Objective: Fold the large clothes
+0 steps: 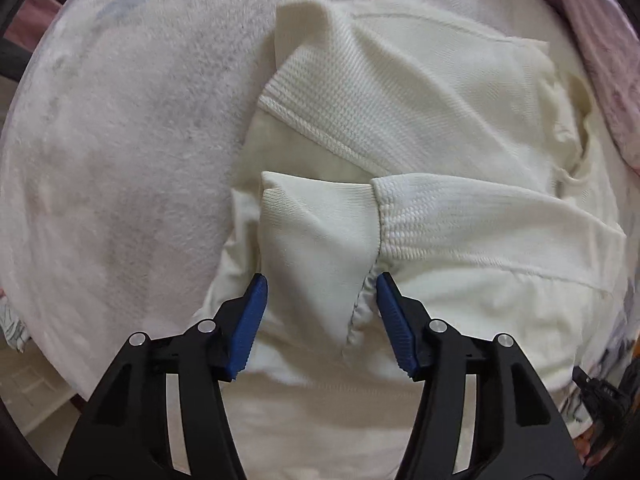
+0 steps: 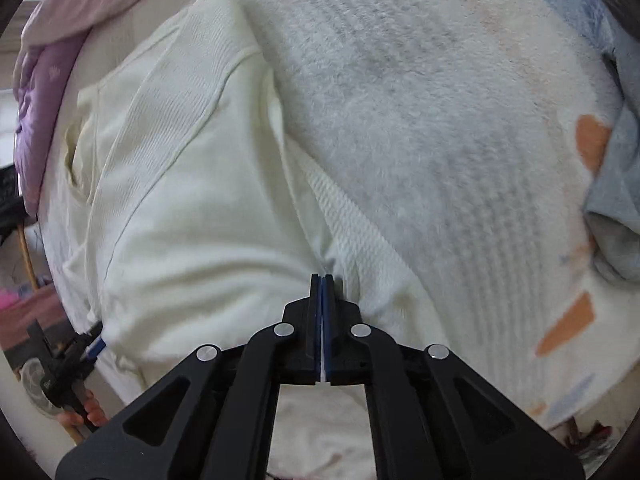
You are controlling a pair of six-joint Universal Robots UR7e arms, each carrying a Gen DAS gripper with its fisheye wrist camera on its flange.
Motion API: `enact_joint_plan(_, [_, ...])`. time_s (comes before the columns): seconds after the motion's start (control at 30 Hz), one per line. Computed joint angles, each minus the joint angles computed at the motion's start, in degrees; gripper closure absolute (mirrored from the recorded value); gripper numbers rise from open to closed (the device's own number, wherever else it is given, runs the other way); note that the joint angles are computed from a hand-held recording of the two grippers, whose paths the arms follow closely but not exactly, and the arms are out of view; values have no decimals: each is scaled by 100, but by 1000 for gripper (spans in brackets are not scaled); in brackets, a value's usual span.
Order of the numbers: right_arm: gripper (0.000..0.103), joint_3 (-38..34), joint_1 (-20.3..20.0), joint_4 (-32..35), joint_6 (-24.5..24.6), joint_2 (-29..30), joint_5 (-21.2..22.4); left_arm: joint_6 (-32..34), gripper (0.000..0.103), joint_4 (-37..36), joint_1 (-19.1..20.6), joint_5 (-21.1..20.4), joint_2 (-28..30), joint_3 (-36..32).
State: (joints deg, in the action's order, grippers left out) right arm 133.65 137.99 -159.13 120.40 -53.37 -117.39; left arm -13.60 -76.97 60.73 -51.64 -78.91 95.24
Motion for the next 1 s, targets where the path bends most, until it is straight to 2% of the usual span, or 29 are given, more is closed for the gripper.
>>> enact_joint_plan(0.03, [97, -38, 23, 58, -16, -59, -12, 38, 45, 76, -80, 80, -50, -22])
enact_joint_plan(0.1, [97, -232, 86, 495, -10, -247, -187, 130, 45, 158, -161, 191, -98, -150])
enact_joint_plan(0.17, [97, -429, 110, 1020, -136, -443, -585, 221, 45, 30, -188, 45, -69, -326])
enact_joint_plan(0.23, [97, -521, -89, 1403, -479, -600, -955, 574, 46, -403, -150, -179, 5, -497])
enact_joint_plan(0.3, [97, -528, -335, 1710, -642, -702, -1204, 1040, 48, -960, -22, -145, 212, -721])
enact_joint_plan(0.37, [97, -382, -745, 1217, -1222, -712, -1404, 1140, 59, -1390, 119, -187, 553, -810])
enact_joint_plan(0.4, [97, -290, -940, 1171, -1430, -773, -1471, 1424, 63, -1621, 367, -280, 790, -1040])
enact_joint_plan(0.43, [97, -283, -1168, 1315, -1564, -770, -1503, 1481, 63, -1762, 494, -382, 972, -1116])
enact_joint_plan(0.47, [97, -270, -1392, 1256, -1816, -706, -1485, 1452, 64, -1663, 615, -260, 1151, -1213])
enact_joint_plan(0.5, [97, -115, -1587, 966, -2040, -673, -1457, 1480, 65, -1608, 731, -47, 1293, -1269])
enact_joint_plan(0.57, [100, 150, -1914, 141, -2329, -464, -1459, 1679, 58, -2104, 851, 53, 1440, -1114])
enact_joint_plan(0.6, [100, 208, -1880, -35, -2210, -441, -1568, 1561, 58, -2174, 864, -21, 1460, -1153])
enact_joint_plan(0.67, [100, 248, -1870, -185, -2197, -478, -1499, 1133, 58, -2341, 923, -200, 1442, -1269])
enact_joint_plan(0.77, [98, 208, -1674, 240, -1823, -651, -1322, 1069, 58, -2583, 822, -121, 1311, -1250])
enact_joint_plan(0.83, [95, 155, -1555, 192, -1815, -603, -1288, 1548, 58, -3121, 666, 411, 1284, -998])
enact_joint_plan(0.87, [95, 106, -1522, 198, -1852, -548, -1257, 1633, 58, -3197, 643, 710, 1389, -1006])
enact_joint_plan(0.9, [95, 64, -1521, 205, -1901, -490, -1231, 1543, 57, -3032, 735, 788, 1609, -1212])
enact_joint_plan(0.93, [94, 38, -1497, 289, -1888, -438, -1197, 1214, 57, -2628, 891, 626, 1858, -1552])
enact_joint_plan(1.0, [94, -32, -1485, 288, -1810, -303, -1238, 1028, 56, -2483, 977, 382, 1984, -1842])
